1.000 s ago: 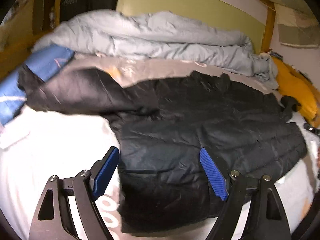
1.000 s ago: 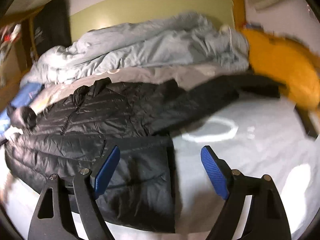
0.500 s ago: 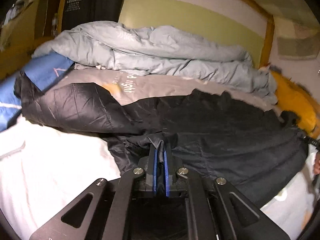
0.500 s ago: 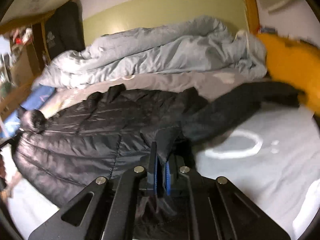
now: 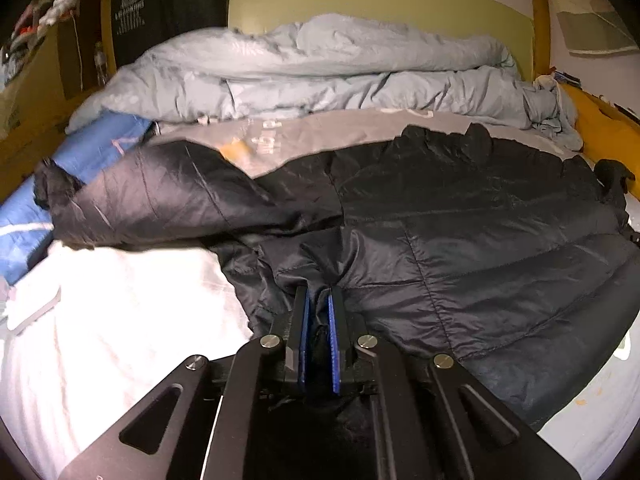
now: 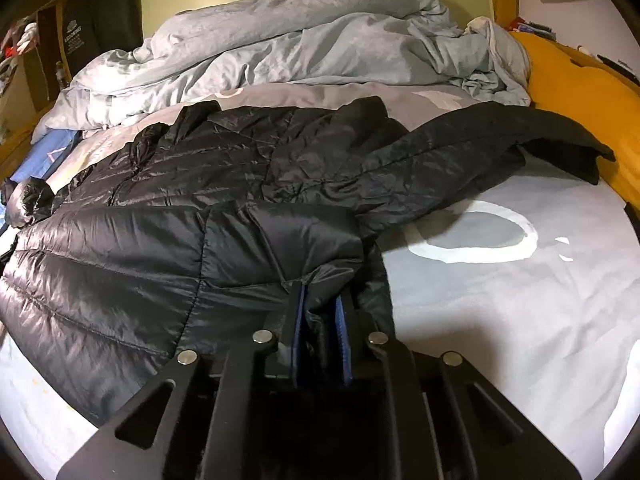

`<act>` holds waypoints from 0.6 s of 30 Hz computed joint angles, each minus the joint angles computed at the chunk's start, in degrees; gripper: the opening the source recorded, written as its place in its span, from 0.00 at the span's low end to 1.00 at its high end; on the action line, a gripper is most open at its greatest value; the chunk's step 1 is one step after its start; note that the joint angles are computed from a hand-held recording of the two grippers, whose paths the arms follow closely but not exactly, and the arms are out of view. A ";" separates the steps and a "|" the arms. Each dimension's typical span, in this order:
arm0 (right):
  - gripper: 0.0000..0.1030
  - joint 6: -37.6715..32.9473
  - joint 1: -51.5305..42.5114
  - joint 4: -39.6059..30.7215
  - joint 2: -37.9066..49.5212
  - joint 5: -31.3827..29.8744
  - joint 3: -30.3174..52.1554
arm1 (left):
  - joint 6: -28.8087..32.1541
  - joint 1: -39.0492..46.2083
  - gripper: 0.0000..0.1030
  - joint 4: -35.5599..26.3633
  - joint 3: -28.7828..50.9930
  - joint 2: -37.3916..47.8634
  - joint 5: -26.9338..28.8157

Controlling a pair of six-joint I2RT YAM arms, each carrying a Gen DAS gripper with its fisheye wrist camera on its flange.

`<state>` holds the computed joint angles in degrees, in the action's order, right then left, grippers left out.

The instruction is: Fold large clothes

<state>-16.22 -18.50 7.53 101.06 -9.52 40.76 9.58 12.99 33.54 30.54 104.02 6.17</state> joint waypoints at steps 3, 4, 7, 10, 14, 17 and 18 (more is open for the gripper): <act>0.13 0.98 0.43 0.33 -2.97 1.04 -1.33 | -0.11 -0.24 0.11 1.83 -2.79 -3.31 -0.95; 0.16 1.08 0.35 0.48 -4.55 0.88 -2.12 | -0.46 -0.29 0.17 1.70 -3.20 -4.20 -1.06; 0.18 1.48 0.26 1.07 -8.84 0.64 -4.21 | -1.69 -1.08 0.62 2.92 -5.61 -7.91 -3.14; 0.29 2.43 -0.10 0.84 -14.13 -0.96 -6.42 | -2.62 -2.37 0.74 7.89 -10.62 -13.72 -3.69; 0.45 2.93 0.47 1.30 -21.96 -1.93 -10.21 | -3.92 -4.12 0.80 6.52 -14.11 -21.74 -3.55; 0.69 3.46 1.45 1.17 -27.51 -3.12 -12.71 | -4.27 -5.98 0.87 5.76 -17.13 -28.10 -5.04; 0.77 3.76 1.90 1.27 -29.47 -3.11 -13.65 | -4.14 -6.65 0.87 5.39 -17.88 -29.79 -5.55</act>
<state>-12.46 -16.60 8.80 71.59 -12.63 27.12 5.44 6.34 38.93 12.66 74.23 0.62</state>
